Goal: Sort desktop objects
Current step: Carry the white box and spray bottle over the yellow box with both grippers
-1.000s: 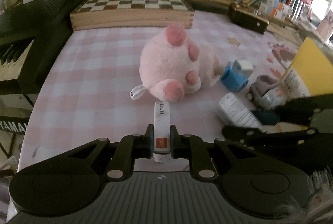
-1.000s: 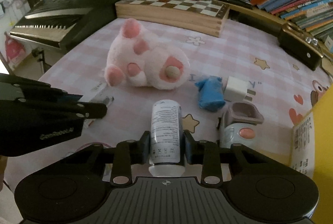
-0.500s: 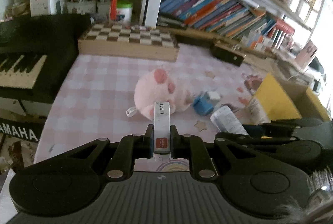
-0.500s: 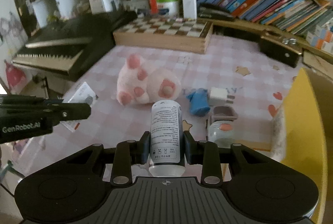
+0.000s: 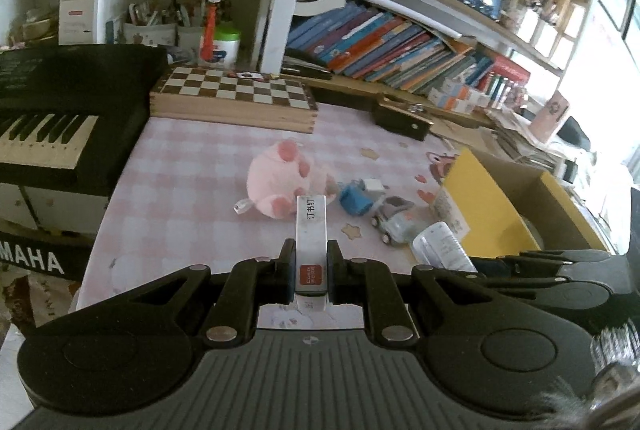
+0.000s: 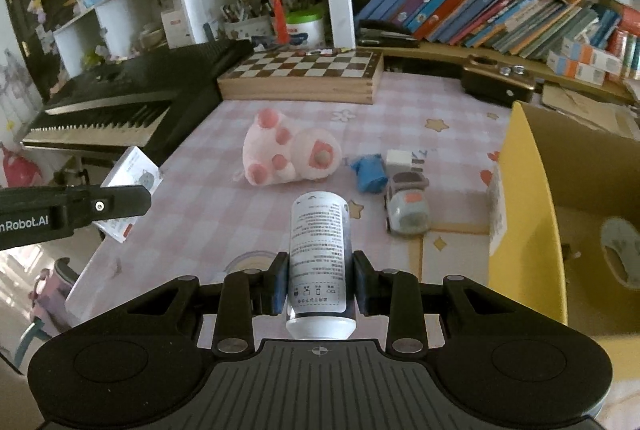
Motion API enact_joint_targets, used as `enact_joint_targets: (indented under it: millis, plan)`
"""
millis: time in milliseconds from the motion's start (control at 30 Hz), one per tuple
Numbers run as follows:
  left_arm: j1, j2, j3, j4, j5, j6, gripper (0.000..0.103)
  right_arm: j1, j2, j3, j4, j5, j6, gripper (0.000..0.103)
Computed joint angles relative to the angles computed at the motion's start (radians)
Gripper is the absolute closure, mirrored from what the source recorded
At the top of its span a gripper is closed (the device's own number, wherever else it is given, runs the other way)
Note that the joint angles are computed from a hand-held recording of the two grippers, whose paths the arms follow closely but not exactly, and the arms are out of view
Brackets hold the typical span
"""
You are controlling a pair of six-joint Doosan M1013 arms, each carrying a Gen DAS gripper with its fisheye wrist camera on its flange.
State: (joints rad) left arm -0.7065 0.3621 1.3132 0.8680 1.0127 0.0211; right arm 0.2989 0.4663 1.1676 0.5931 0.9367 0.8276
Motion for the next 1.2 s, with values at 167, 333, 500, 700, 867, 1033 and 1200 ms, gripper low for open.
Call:
enact_joint_targets:
  millis: [167,333,500,700,867,1033,1200]
  plan:
    - [-0.029,-0.027,0.038,0.023,-0.022,-0.023,0.090,-0.004,-0.053,0.073,-0.002,-0.029,0.014,0.071]
    - [-0.068,-0.056,0.080,0.039,-0.007,-0.064,0.090,-0.009,-0.109,0.151,-0.001,-0.047,0.014,0.071]
    - [-0.112,-0.081,0.110,0.050,0.026,-0.103,0.090,-0.014,-0.166,0.229,0.011,-0.057,-0.001,0.071]
    - [-0.156,-0.101,0.142,0.028,0.029,-0.106,0.090,-0.025,-0.230,0.317,0.009,-0.072,0.013,0.071]
    - [-0.171,-0.104,0.147,0.003,-0.007,-0.067,0.090,-0.039,-0.273,0.372,-0.019,-0.095,0.069,0.071]
    - [-0.175,-0.102,0.143,0.005,-0.049,-0.026,0.090,-0.056,-0.300,0.398,-0.060,-0.128,0.142,0.071]
    - [-0.170,-0.091,0.131,-0.006,-0.098,0.009,0.090,-0.066,-0.316,0.415,-0.098,-0.152,0.192,0.071]
